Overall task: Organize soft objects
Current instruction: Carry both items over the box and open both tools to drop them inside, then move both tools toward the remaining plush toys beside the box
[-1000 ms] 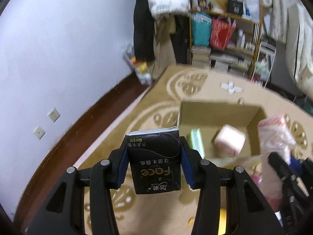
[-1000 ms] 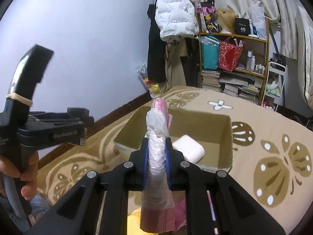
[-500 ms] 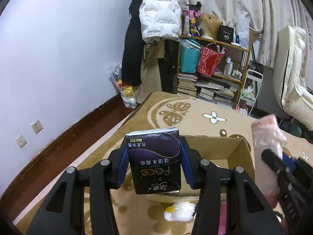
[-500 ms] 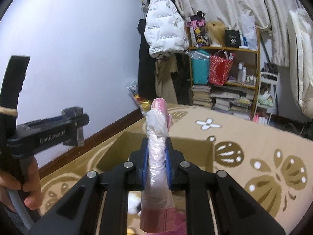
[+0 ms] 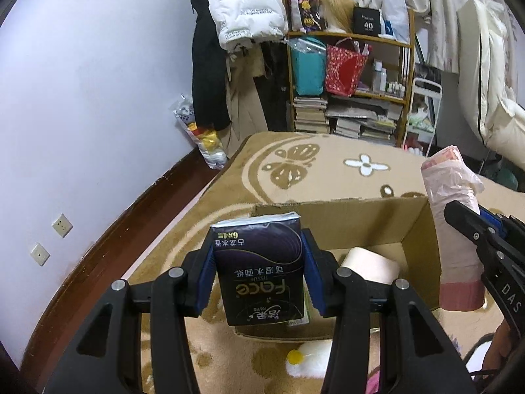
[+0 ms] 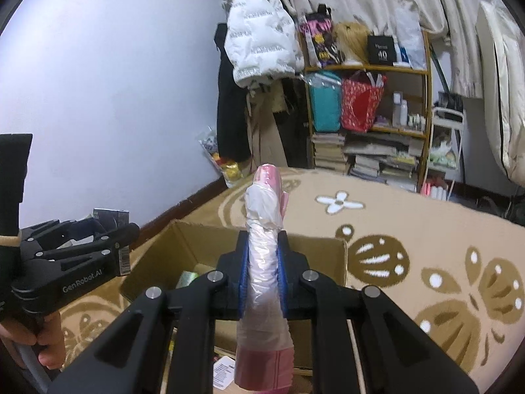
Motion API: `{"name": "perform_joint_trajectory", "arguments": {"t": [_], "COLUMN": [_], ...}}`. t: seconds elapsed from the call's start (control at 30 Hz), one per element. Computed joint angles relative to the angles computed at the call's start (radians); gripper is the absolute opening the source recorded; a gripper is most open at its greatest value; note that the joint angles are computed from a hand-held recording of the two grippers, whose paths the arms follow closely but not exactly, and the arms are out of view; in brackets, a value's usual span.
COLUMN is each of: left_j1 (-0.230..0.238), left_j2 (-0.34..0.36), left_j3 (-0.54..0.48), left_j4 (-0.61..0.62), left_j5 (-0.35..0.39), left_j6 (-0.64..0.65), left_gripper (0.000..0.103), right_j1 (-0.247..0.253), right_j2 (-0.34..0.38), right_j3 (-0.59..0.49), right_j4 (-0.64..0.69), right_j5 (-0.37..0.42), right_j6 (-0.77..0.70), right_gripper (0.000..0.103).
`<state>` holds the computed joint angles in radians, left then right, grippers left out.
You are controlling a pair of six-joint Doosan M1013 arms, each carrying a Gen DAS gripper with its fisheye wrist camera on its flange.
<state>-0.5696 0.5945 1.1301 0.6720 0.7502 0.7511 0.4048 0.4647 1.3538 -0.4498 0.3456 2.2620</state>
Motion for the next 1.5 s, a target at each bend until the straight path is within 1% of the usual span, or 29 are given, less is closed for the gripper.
{"name": "perform_joint_trajectory", "arguments": {"t": [0.3,0.4,0.47,0.53,0.57,0.6,0.63,0.67,0.7,0.77,0.8,0.9,0.93,0.97,1.03,1.07,1.13,1.27,1.5], "left_j1": [-0.002,-0.001,-0.001,-0.003,-0.004,-0.003,-0.003,-0.004,-0.004,-0.006,-0.007,-0.011,-0.012,-0.014,-0.017,-0.018,-0.021,-0.029,-0.038], "left_j2": [0.035,0.037,0.038,0.031,0.029,0.026,0.023,0.020,0.018,0.013,0.009,-0.002,-0.006,-0.010,-0.016,-0.018,-0.023,-0.036,-0.062], "left_j3": [-0.034,-0.037,-0.042,-0.030,-0.027,-0.024,-0.020,-0.017,-0.015,-0.010,-0.005,0.009,0.012,0.017,0.025,0.025,0.031,0.048,0.076], "left_j4": [-0.020,-0.024,-0.015,0.022,0.030,0.033,0.037,0.044,0.048,0.059,0.068,0.099,0.104,0.112,0.122,0.121,0.131,0.142,0.117], "left_j5": [0.037,0.046,0.051,0.045,0.044,0.042,0.040,0.041,0.042,0.044,0.043,0.043,0.044,0.043,0.048,0.054,0.063,0.068,0.067], "left_j6": [0.044,0.041,0.030,-0.007,-0.015,-0.020,-0.025,-0.033,-0.036,-0.042,-0.049,-0.069,-0.073,-0.080,-0.089,-0.089,-0.099,-0.103,-0.068], "left_gripper": [0.047,0.047,0.056,0.060,0.063,0.065,0.068,0.070,0.070,0.077,0.079,0.089,0.095,0.096,0.097,0.101,0.102,0.102,0.103], "right_j1": [-0.020,-0.024,-0.025,-0.026,-0.026,-0.025,-0.024,-0.022,-0.022,-0.019,-0.019,-0.018,-0.017,-0.016,-0.016,-0.016,-0.016,-0.011,-0.009], "right_j2": [0.017,0.022,0.022,0.020,0.019,0.016,0.014,0.011,0.010,0.005,0.002,-0.002,-0.005,-0.009,-0.019,-0.025,-0.035,-0.049,-0.067], "right_j3": [-0.006,-0.013,-0.012,-0.011,-0.010,-0.006,-0.003,0.000,0.001,0.007,0.011,0.015,0.017,0.022,0.033,0.039,0.050,0.060,0.073], "right_j4": [0.122,0.164,0.168,0.181,0.178,0.172,0.163,0.154,0.150,0.133,0.133,0.128,0.122,0.107,0.093,0.098,0.084,0.047,0.063], "right_j5": [0.018,0.034,0.040,0.042,0.042,0.038,0.035,0.032,0.032,0.029,0.027,0.029,0.031,0.031,0.023,0.020,0.020,0.038,0.080], "right_j6": [-0.079,-0.103,-0.095,-0.102,-0.098,-0.090,-0.081,-0.072,-0.068,-0.050,-0.049,-0.040,-0.031,-0.009,0.023,0.030,0.058,0.105,0.086], "right_gripper": [0.017,0.019,0.020,0.022,0.027,0.030,0.036,0.042,0.045,0.060,0.062,0.073,0.082,0.091,0.099,0.103,0.103,0.103,0.103]}}
